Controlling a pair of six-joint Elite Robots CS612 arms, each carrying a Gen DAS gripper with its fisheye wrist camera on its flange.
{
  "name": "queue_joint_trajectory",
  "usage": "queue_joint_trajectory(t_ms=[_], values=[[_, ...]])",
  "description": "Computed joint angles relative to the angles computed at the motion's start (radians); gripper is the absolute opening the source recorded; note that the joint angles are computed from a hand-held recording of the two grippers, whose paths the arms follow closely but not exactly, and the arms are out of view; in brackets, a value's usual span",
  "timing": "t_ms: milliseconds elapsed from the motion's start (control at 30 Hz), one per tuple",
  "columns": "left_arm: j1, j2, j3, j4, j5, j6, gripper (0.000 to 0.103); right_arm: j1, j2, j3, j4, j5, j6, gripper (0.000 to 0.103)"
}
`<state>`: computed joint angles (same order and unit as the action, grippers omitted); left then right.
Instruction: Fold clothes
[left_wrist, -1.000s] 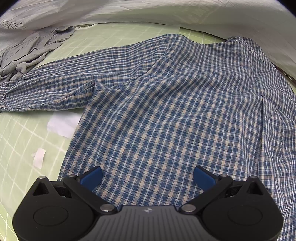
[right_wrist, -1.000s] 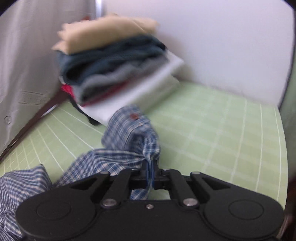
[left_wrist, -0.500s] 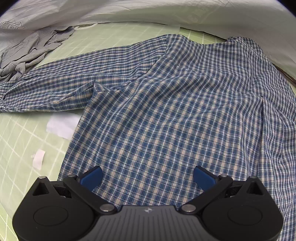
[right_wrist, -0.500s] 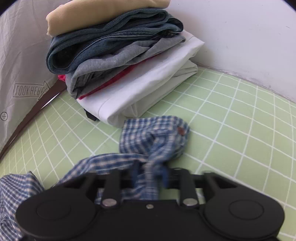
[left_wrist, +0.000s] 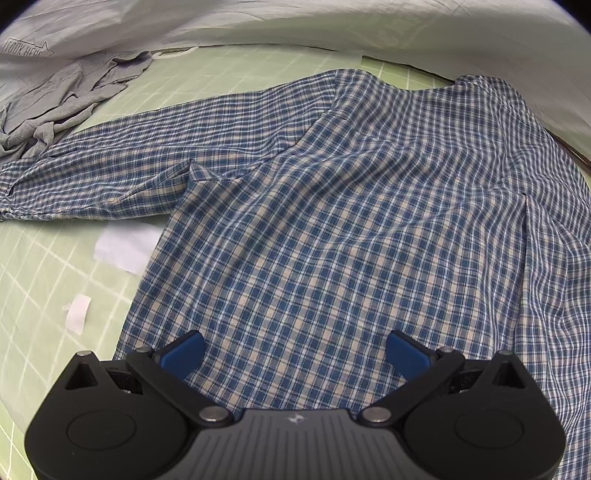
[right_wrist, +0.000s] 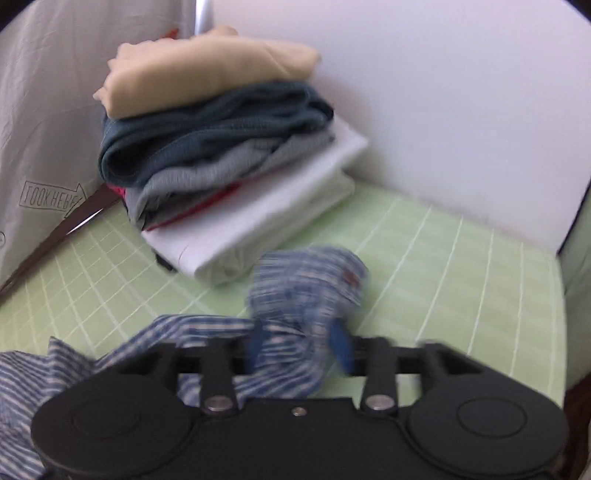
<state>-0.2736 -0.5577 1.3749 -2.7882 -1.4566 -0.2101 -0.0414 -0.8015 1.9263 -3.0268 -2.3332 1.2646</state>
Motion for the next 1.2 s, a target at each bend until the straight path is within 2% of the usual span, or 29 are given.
queue_joint_trajectory(t_ms=[67,167,267,367,467,567,633,833,933,1000,1200], values=[[0.0,0.0,0.0,0.0,0.0,-0.001,0.103,0.015,0.017,-0.017,-0.057,-0.026,-0.071,0.088],[0.001,0.0,-0.003,0.005,-0.001,0.001,0.103,0.027,0.047,-0.071,-0.15,-0.014,-0.276,0.095],[0.001,0.001,-0.004,0.004,-0.002,0.004,0.103,0.035,0.08,-0.135,-0.227,0.024,-0.428,0.1],[0.001,0.002,-0.002,-0.005,-0.001,0.007,0.103,0.03,0.109,-0.202,-0.267,0.146,-0.576,0.1],[0.0,0.003,-0.006,-0.001,0.0,0.005,0.103,0.023,0.141,-0.268,-0.258,0.291,-0.683,0.1],[0.001,0.008,-0.017,0.007,-0.002,0.008,0.103,0.02,0.178,-0.343,-0.212,0.403,-0.754,0.1],[0.001,0.011,-0.024,0.012,-0.004,0.011,0.103,0.02,0.204,-0.395,-0.181,0.452,-0.78,0.1],[0.003,0.014,-0.023,-0.004,-0.009,0.026,0.103,0.024,0.275,-0.542,-0.101,0.552,-0.935,0.1],[0.003,0.014,-0.023,-0.005,-0.01,0.025,0.103,0.027,0.304,-0.604,-0.06,0.569,-0.999,0.1],[0.004,0.014,-0.028,0.003,-0.013,0.027,0.103,0.025,0.318,-0.636,-0.045,0.586,-1.023,0.1],[0.008,0.018,-0.045,0.033,-0.024,0.038,0.103,0.006,0.355,-0.728,-0.014,0.708,-1.044,0.101]])
